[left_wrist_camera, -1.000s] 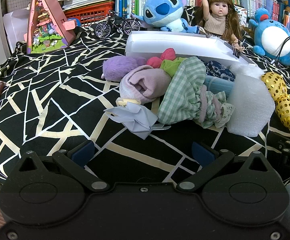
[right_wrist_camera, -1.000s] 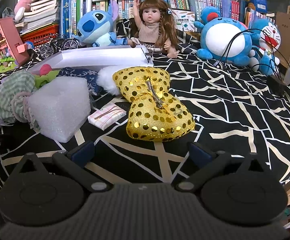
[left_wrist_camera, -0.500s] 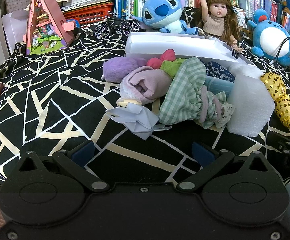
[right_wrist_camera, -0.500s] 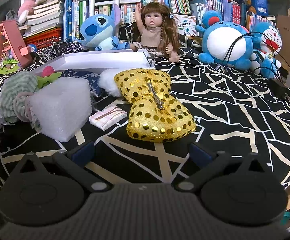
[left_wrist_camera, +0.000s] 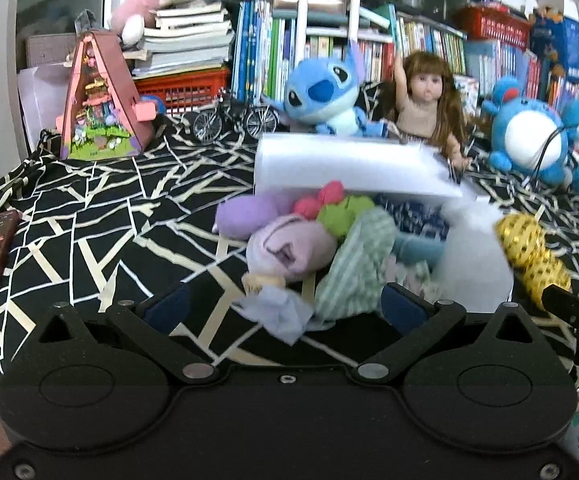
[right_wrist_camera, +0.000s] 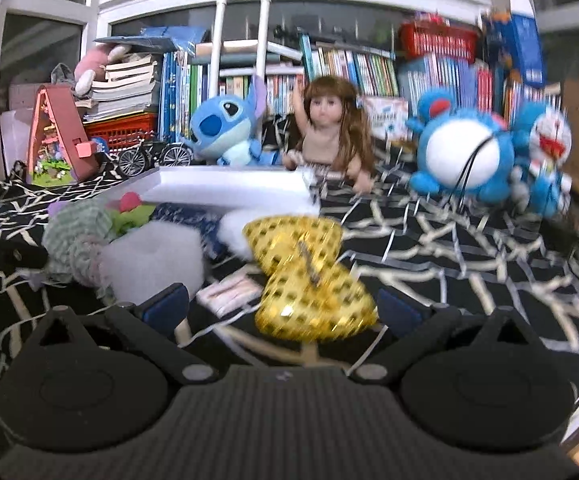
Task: Organize soft objects
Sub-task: 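Grasp the gold sequin bow with the right tool while the left tool grasps the green plaid cloth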
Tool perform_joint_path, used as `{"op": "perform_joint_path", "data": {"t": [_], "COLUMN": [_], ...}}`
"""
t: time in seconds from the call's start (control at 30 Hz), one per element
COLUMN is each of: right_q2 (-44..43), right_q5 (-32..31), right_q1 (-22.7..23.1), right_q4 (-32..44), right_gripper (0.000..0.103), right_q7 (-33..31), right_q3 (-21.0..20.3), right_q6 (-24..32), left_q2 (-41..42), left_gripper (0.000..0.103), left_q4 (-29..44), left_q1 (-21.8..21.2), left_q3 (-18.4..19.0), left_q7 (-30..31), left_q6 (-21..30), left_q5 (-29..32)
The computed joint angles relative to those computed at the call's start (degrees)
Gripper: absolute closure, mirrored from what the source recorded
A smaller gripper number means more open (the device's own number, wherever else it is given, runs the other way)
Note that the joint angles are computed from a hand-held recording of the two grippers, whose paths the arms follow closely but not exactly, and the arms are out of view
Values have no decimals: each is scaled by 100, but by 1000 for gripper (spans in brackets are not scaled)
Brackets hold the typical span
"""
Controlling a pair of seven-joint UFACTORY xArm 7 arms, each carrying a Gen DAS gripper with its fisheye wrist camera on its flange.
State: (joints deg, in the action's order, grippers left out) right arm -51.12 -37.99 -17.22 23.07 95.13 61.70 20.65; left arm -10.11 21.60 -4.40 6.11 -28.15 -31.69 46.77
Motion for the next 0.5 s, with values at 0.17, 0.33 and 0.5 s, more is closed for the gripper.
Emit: {"op": "perform_joint_path", "data": {"t": [0.17, 0.33, 0.5], "right_q2": [-17, 35, 88], "right_q5": [-108, -116, -134], "right_q1": [-221, -384, -656], "right_q4": [56, 29, 3], "right_gripper": [0, 3, 4], "right_q7": [-65, -36, 1], "right_q3": [-56, -75, -25], "right_q6": [-5, -110, -373], "left_q2": [12, 96, 158], "left_gripper": [26, 29, 28], "left_q4": [249, 300, 197], "left_q1": [-54, 196, 158], "left_q3": [278, 69, -299], "left_q7": [-964, -1106, -268], "left_q6": [-84, -483, -488], "left_q5": [903, 1221, 524]}}
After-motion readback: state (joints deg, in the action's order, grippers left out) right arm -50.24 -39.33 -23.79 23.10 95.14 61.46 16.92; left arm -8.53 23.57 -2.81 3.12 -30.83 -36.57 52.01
